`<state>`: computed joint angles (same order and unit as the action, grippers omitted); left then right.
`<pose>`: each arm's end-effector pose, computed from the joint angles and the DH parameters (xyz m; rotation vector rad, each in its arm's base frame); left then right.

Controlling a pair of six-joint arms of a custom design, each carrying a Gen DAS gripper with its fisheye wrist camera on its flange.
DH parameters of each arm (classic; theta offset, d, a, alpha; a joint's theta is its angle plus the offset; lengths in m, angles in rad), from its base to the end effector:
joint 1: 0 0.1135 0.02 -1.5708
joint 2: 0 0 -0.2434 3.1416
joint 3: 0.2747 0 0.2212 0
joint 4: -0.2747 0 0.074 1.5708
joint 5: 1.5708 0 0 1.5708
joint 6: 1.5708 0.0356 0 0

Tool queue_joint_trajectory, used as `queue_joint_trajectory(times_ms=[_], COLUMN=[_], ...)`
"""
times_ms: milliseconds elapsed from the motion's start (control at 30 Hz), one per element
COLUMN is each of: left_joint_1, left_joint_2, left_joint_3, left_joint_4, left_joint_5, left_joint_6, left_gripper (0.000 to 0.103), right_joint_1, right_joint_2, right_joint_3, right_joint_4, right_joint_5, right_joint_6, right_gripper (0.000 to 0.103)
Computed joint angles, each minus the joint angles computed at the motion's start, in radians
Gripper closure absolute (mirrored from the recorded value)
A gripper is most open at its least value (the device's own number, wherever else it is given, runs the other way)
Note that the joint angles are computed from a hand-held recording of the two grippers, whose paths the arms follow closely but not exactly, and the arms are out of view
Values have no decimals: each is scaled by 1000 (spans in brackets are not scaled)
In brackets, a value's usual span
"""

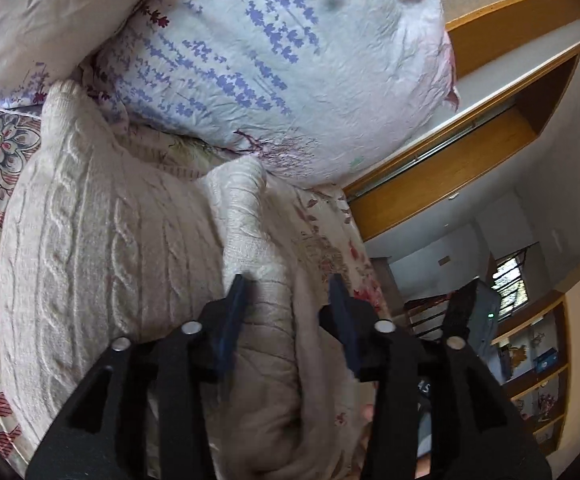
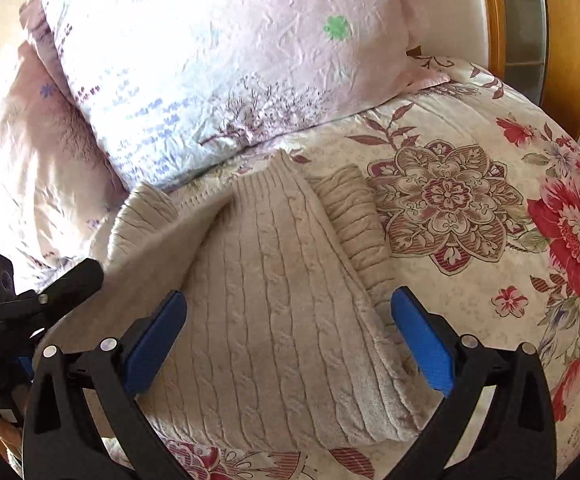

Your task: Fold small clothes

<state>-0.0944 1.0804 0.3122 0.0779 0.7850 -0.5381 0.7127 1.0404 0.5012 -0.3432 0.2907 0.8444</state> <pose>0.1735 -0.0417 0.1603 -0.0672 2.2980 -1.2184 0.1421 0.1094 0.1821 0.2874 2.4184 0.3588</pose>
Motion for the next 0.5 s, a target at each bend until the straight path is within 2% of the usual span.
queue_joint_trajectory(times_ms=[33, 67, 100, 133, 167, 233, 267, 333, 400, 467, 500], left_joint_1=[32, 61, 85, 97, 112, 127, 139, 198, 254, 338, 401], left_joint_2=[-37, -83, -149, -220, -288, -408, -476, -560, -534, -488, -475], left_joint_3=[-6, -8, -3, 15, 30, 43, 30, -10, -49, -64, -50], left_joint_4=[-12, -39, -101, -192, -284, -399, -437, -459, -425, -413, -460], left_joint_5=[44, 69, 59, 6, -57, -213, -287, -378, -428, -430, -399], left_joint_6=[-11, -8, 10, 43, 91, 166, 199, 274, 345, 424, 483], left_gripper=[32, 23, 20, 14, 12, 7, 3, 2, 2, 2, 2], right_joint_1=[-5, -8, -13, -18, -35, -109, -156, -231, -283, -286, -264], right_joint_2=[-46, -99, -154, -197, -216, -179, -139, -79, -21, 12, 8], right_joint_3=[-26, -60, -88, -107, -111, -78, -60, -58, -74, -82, -78], right_joint_4=[27, 67, 90, 105, 113, 100, 105, 144, 212, 241, 232], right_joint_5=[-8, -26, -49, -76, -114, -241, -328, -485, -609, -630, -604], right_joint_6=[-6, -18, -31, -42, -57, -85, -93, -80, -46, -9, 4], right_gripper=[1, 1, 1, 1, 1, 1, 1, 1, 4, 13, 17])
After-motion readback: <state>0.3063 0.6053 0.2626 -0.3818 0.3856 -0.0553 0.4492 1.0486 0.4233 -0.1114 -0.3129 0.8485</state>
